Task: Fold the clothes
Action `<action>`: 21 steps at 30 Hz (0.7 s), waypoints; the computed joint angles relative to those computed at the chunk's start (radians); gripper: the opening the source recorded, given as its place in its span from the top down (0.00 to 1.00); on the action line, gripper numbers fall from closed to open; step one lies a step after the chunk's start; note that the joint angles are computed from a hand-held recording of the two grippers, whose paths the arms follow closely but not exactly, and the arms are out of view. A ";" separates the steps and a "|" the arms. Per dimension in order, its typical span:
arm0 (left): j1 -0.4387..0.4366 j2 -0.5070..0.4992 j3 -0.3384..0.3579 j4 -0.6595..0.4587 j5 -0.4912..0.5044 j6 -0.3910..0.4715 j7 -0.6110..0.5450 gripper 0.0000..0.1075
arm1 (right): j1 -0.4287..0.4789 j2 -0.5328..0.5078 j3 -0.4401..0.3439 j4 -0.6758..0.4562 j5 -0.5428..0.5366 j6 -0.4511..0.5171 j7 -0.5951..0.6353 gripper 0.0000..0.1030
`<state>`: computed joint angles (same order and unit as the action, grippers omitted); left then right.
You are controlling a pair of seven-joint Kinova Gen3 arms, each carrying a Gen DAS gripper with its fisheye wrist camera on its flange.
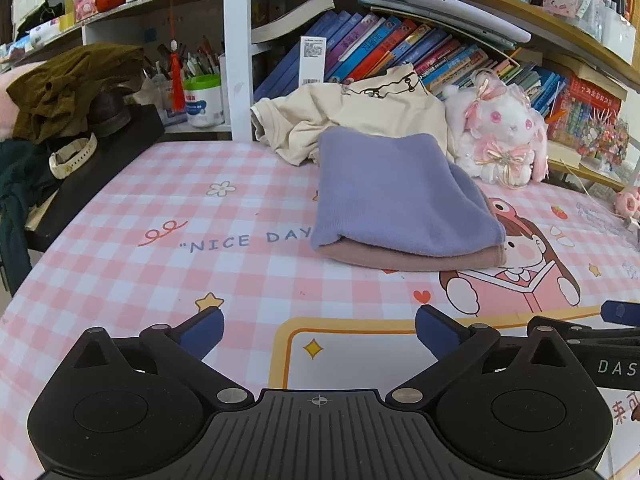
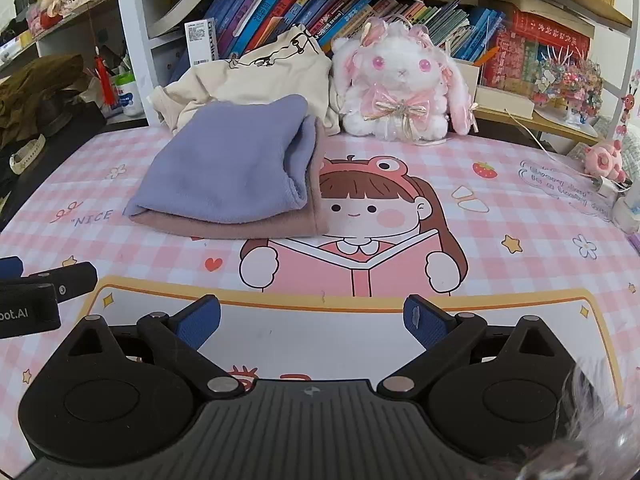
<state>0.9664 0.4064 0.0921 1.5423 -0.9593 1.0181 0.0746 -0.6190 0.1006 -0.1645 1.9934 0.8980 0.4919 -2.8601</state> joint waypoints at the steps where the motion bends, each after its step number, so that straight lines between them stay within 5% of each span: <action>1: -0.002 0.000 0.000 0.000 0.002 -0.002 0.001 0.04 | 0.000 0.001 0.000 -0.001 -0.002 0.002 -0.001 0.04; 21: 0.001 0.008 -0.004 -0.022 0.026 0.008 -0.041 0.04 | 0.000 0.004 0.003 -0.005 -0.026 -0.004 0.027 0.04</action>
